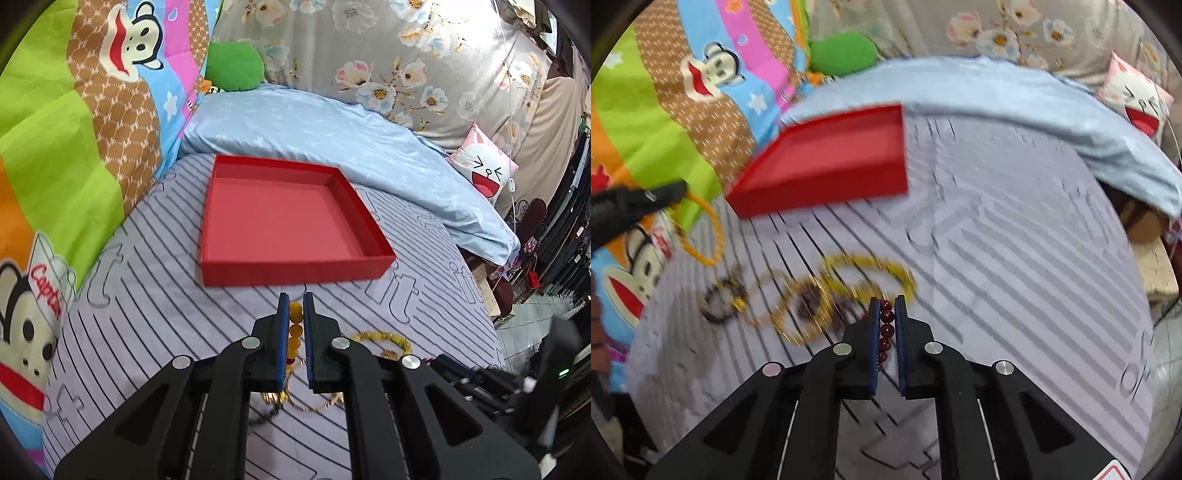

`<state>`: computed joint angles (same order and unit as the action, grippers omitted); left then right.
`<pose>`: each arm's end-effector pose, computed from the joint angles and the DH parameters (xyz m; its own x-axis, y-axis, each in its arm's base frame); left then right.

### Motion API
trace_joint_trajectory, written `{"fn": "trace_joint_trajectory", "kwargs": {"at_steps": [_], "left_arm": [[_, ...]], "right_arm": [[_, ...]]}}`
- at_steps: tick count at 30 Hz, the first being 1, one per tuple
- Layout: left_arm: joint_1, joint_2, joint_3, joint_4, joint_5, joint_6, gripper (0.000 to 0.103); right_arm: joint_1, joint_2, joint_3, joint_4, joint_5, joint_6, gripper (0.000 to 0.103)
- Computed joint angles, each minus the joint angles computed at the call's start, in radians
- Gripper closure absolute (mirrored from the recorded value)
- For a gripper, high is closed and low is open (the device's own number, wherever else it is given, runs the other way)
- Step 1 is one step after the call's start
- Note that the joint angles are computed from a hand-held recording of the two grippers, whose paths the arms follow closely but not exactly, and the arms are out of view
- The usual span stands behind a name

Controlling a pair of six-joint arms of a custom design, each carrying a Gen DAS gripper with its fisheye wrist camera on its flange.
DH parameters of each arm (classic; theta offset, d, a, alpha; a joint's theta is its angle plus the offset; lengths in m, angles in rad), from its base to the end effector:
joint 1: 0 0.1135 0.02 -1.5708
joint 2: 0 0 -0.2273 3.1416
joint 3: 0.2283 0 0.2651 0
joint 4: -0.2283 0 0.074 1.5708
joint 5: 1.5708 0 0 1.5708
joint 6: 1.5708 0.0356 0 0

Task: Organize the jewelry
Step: 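Carry both bracelets into the red tray and open both tools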

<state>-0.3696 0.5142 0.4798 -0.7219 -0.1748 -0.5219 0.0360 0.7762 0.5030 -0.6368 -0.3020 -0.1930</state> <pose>0.1529 -0.0526 0.2015 -0.6732 -0.2657 -0.6900 -0.1129 0.9592 -0.2592 0.1884 0.0174 0.1756 -0.7328 -0.2096 -0.6474 -0.3641 0.9245 0.1127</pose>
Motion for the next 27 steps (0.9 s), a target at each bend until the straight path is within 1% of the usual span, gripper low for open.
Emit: {"fn": "trace_joint_trajectory", "kwargs": {"at_steps": [2,3,5,7,8,10,12,14,15,17,18,20,21,22,23,25,27], "left_arm": [[0.048,0.043,0.025,0.033,0.033,0.042,0.096],[0.087,0.082,0.045,0.061,0.068,0.072,0.096],[0.142,0.158,0.08,0.11,0.109,0.119,0.096],[0.192,0.262,0.13,0.175,0.129,0.174,0.096],[0.223,0.331,0.166,0.211,0.147,0.203,0.096],[0.267,0.431,0.219,0.264,0.192,0.237,0.096],[0.302,0.551,0.289,0.322,0.222,0.275,0.096],[0.321,0.651,0.351,0.365,0.227,0.297,0.096],[0.333,0.733,0.405,0.392,0.243,0.32,0.096],[0.344,0.827,0.466,0.425,0.24,0.329,0.096],[0.362,0.91,0.526,0.442,0.278,0.338,0.096],[0.371,1.007,0.601,0.45,0.285,0.333,0.096],[0.379,1.071,0.651,0.455,0.304,0.339,0.096],[0.383,1.121,0.691,0.458,0.299,0.337,0.096],[0.389,1.176,0.738,0.453,0.303,0.341,0.096],[0.402,1.256,0.804,0.443,0.325,0.347,0.096],[0.415,1.357,0.894,0.414,0.349,0.359,0.096]], "right_arm": [[0.027,0.05,0.071,0.015,-0.002,0.001,0.095],[0.04,0.074,0.097,0.026,0.002,0.004,0.095],[0.064,0.159,0.175,0.059,0.001,0.01,0.095],[0.086,0.281,0.282,0.096,-0.012,0.017,0.095],[0.092,0.327,0.319,0.109,-0.016,0.018,0.095],[0.118,0.474,0.446,0.138,-0.023,0.03,0.095],[0.141,0.605,0.562,0.153,-0.025,0.041,0.095],[0.168,0.749,0.699,0.156,-0.024,0.05,0.095],[0.181,0.806,0.754,0.158,-0.018,0.058,0.095],[0.199,0.925,0.877,0.141,-0.029,0.061,0.095],[0.208,1.001,0.959,0.128,-0.035,0.071,0.095],[0.222,1.144,1.12,0.084,-0.042,0.073,0.095],[0.226,1.187,1.166,0.078,-0.038,0.075,0.095],[0.232,1.253,1.237,0.061,-0.029,0.072,0.095],[0.234,1.298,1.286,0.044,-0.028,0.07,0.095],[0.235,1.433,1.443,-0.021,-0.034,0.082,0.095],[0.242,1.536,1.567,-0.07,-0.005,0.079,0.095]]}}
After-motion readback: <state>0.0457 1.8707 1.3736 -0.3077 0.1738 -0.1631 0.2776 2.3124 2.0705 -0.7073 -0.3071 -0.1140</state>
